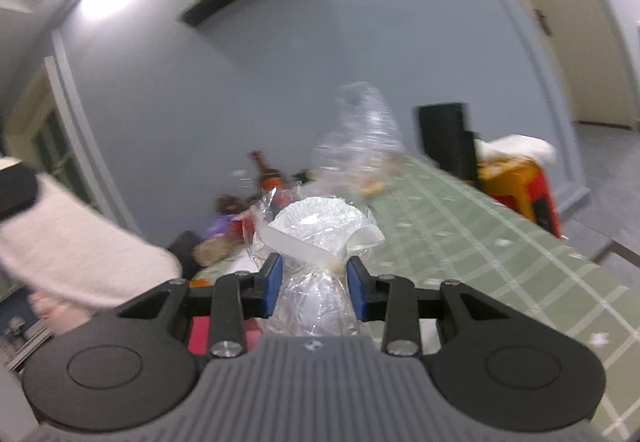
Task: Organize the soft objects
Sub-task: 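Carry the beige pad and the plastic bag over the orange box with both tools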
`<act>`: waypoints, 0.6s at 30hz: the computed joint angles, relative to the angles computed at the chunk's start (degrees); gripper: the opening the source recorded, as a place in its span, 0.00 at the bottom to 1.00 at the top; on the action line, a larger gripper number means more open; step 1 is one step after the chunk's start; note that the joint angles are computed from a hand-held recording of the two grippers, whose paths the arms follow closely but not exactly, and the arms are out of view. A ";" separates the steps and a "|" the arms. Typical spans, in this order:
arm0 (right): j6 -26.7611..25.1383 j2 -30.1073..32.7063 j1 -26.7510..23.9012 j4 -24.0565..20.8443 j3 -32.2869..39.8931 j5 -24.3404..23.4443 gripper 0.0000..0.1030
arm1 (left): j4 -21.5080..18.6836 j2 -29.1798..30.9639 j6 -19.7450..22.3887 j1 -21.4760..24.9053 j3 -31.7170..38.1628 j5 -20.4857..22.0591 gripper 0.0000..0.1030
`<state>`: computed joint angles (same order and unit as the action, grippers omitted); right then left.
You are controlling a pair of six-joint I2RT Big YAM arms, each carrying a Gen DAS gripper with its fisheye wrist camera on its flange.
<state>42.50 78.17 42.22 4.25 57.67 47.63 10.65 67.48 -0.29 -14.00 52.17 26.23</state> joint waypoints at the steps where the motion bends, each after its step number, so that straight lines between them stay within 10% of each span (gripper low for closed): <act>1: -2.11 0.81 0.75 0.15 1.76 0.28 0.33 | 1.00 -0.43 0.26 0.38 -0.32 -0.50 0.05; 12: -15.76 13.17 3.77 -8.67 22.98 -4.23 0.34 | 2.54 0.63 -6.65 12.78 3.28 8.21 0.05; 18: -13.58 21.93 1.90 -22.77 37.79 -14.50 0.34 | 1.08 5.66 -12.95 19.98 7.51 10.65 0.05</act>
<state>28.92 100.11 44.12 -18.52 95.46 33.12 11.73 73.14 -13.25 5.99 59.68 36.88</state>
